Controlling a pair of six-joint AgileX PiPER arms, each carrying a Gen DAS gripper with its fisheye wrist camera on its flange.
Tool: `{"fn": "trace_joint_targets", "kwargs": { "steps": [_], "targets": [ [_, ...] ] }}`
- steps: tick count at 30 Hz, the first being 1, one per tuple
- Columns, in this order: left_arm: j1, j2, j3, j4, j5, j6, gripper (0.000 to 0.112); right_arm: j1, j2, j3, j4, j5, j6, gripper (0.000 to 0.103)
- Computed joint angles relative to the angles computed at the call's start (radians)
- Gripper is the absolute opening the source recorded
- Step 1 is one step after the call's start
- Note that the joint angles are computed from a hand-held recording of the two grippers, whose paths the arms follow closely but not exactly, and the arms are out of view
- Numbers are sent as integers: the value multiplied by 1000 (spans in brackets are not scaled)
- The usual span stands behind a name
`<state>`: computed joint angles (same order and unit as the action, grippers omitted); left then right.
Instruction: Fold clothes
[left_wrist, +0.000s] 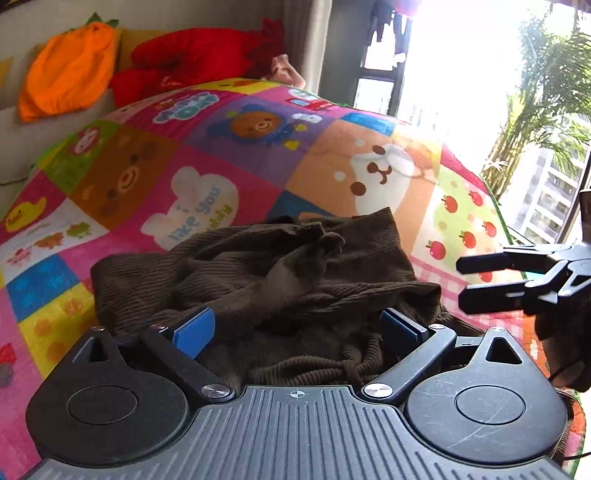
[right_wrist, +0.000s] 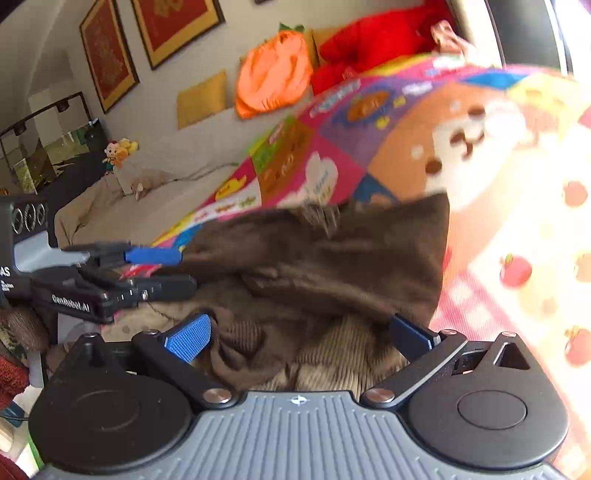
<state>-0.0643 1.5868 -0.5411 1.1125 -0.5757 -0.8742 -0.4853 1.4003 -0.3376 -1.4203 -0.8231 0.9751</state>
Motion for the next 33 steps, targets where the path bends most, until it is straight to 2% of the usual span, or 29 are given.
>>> {"fn": "trace_joint_targets", "kwargs": {
  "steps": [2, 5, 7, 8, 9, 10, 12, 13, 15, 17, 19, 21, 24, 26, 29, 31, 33],
  "targets": [
    [23, -2, 7, -11, 18, -7, 101, 89, -27, -43, 60, 52, 34, 103],
    [35, -13, 11, -37, 46, -4, 101, 259, 87, -169, 185, 163, 79, 100],
    [54, -20, 8, -10, 35, -27, 102, 349, 209, -277, 263, 240, 107, 83],
    [62, -22, 7, 0, 30, -38, 102, 389, 272, -333, 303, 287, 120, 80],
    [68, -23, 5, 8, 25, -47, 102, 424, 331, -387, 337, 335, 136, 72],
    [77, -21, 2, 21, 15, -61, 103, 447, 380, -430, 356, 366, 147, 55],
    [96, -11, -9, 56, -5, -94, 103, 472, 431, -471, 388, 396, 141, 30],
    [104, -3, -17, 70, -15, -102, 103, 478, 424, -460, 420, 394, 107, 22],
    [112, 16, -36, 89, -32, -112, 103, 478, 387, -420, 501, 376, 8, 17],
    [109, 45, -69, 104, -44, -132, 103, 450, 312, -356, 567, 333, -103, 15],
    [101, 85, -117, 136, -52, -176, 103, 395, 249, -321, 530, 313, -92, 15],
    [83, 141, -185, 198, -49, -266, 103, 365, 235, -316, 496, 340, -80, 15],
    [36, 238, -293, 308, 22, -426, 103, 349, 287, -334, 497, 421, -124, 16],
    [6, 272, -321, 312, 97, -439, 103, 345, 348, -345, 538, 453, -197, 18],
    [2, 251, -302, 291, 145, -400, 103, 319, 379, -321, 568, 406, -291, 21],
    [23, 208, -275, 343, 145, -435, 103, 302, 345, -297, 549, 384, -290, 29],
    [52, 162, -243, 402, 134, -467, 103, 288, 290, -257, 573, 358, -347, 33]
  ]
}}
